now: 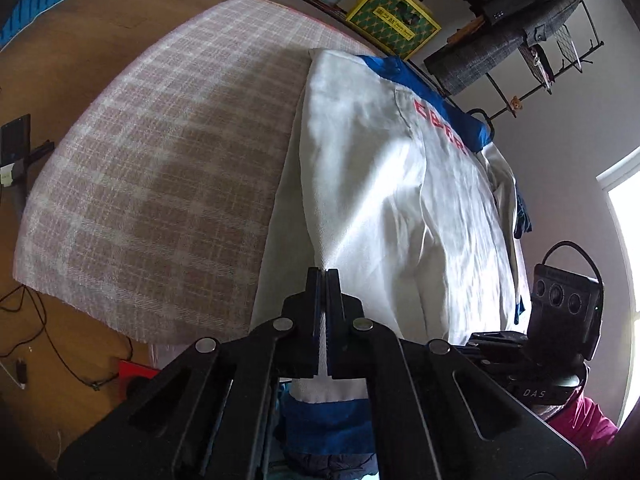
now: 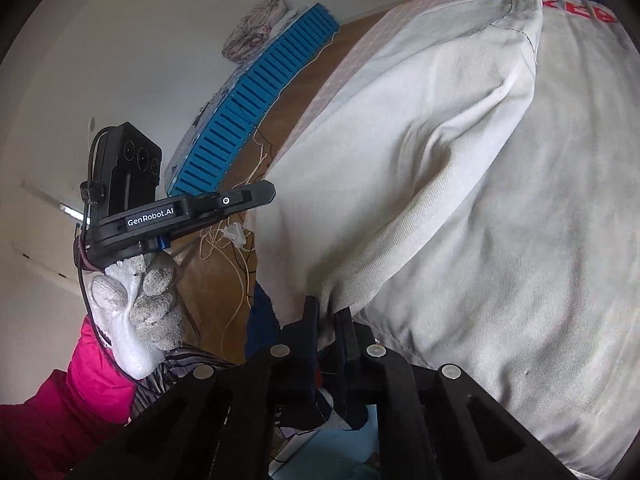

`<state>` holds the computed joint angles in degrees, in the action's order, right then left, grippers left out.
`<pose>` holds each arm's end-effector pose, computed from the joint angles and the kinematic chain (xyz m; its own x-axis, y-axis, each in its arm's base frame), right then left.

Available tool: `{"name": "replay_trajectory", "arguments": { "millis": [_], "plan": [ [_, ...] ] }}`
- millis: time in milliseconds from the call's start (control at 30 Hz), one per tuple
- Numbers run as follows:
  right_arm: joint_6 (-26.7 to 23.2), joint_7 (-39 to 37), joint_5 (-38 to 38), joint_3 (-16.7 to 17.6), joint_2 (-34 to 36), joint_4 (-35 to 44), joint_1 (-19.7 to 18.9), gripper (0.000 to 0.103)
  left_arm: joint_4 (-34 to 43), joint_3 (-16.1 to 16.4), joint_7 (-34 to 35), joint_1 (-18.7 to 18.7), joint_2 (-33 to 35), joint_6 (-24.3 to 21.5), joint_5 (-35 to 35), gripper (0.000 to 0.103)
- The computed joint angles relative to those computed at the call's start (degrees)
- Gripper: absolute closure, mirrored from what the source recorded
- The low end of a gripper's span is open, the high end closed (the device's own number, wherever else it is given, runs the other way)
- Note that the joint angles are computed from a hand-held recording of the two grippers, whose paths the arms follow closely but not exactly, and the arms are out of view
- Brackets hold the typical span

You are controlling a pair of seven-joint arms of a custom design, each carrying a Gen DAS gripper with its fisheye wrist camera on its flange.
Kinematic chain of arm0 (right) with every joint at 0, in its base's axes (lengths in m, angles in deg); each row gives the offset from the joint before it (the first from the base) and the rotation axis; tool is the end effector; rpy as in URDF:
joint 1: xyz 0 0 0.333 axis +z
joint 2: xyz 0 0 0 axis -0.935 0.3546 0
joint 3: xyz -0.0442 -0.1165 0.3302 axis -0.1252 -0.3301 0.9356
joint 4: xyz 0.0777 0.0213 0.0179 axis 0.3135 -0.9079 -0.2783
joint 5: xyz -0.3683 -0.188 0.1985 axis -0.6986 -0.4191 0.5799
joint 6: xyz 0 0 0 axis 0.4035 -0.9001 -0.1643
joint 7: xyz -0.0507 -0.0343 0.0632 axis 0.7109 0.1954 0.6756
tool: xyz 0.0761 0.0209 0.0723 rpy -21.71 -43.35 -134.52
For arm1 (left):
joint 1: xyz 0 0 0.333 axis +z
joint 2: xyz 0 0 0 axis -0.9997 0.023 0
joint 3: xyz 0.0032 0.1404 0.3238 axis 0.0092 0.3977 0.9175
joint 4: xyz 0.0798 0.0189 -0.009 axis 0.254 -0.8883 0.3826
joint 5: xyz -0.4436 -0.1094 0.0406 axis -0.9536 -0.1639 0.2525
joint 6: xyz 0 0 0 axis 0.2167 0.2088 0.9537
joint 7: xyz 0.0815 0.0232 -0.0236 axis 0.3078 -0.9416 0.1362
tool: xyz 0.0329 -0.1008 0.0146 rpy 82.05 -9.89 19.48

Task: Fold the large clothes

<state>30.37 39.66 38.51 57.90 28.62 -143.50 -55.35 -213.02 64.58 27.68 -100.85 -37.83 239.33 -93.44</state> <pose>0.6166 0.2733 0.4934 0.6381 -0.4775 -0.6040 -0.7521 -0.5543 -0.3565 0.5270 -0.2036 0.5246 0.3029 -0.7961 0.5239 -0.7843 -0.5205 -0.3376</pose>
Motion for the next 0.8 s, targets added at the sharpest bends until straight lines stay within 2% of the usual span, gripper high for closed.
{"name": "replay_trajectory", "arguments": {
  "millis": [100,167,233,300,333,400,467,500,567,733,800],
  "plan": [
    [3.3,2.4,-4.6,-0.1,0.1,-1.1,0.8,0.098,0.8,-1.1,-2.1,1.2,2.1,-3.6,3.8,0.103],
    [3.5,2.7,-6.5,-0.1,0.0,-1.1,0.9,0.080,0.0,-0.8,-1.0,0.6,1.8,-2.9,3.0,0.103],
    [1.7,1.8,-8.2,0.0,-0.4,-0.3,0.9,0.070,-0.9,-0.8,-1.2,0.7,0.7,-1.9,3.4,0.098],
    [3.1,-0.4,-9.2,0.2,-2.4,-1.2,1.2,0.070,-2.0,-0.7,-2.6,1.1,-0.3,-0.8,3.3,0.066],
    [4.6,-2.0,-9.2,0.1,-3.5,-1.8,1.4,0.071,-2.5,-0.4,-2.9,1.0,-0.6,0.1,2.6,0.063],
    [8.2,-4.8,-7.9,-0.1,-5.2,-3.0,1.6,0.072,-3.0,0.8,-2.0,0.3,-0.6,0.7,0.0,0.063],
    [11.2,-6.1,-6.5,-0.3,-5.4,-3.1,2.0,0.072,-3.3,2.8,1.2,-1.6,0.3,1.9,-6.2,0.063],
    [11.3,-6.6,-6.0,-0.6,-5.2,-2.8,1.8,0.072,-3.1,4.1,4.0,-2.9,0.9,2.1,-10.5,0.063],
    [11.7,-6.7,-5.8,-0.6,-3.3,-1.6,1.9,0.072,-2.8,4.6,6.5,-3.3,1.9,1.9,-15.4,0.063],
    [12.3,-8.1,-10.4,0.7,-1.0,-2.8,3.2,0.074,-4.3,2.6,5.9,-1.4,0.6,2.9,-15.9,0.063],
    [15.4,-9.6,-10.8,1.5,-1.1,-3.9,4.0,0.074,-5.4,2.5,5.6,-1.3,-0.5,3.3,-15.6,0.063]
  ]
}}
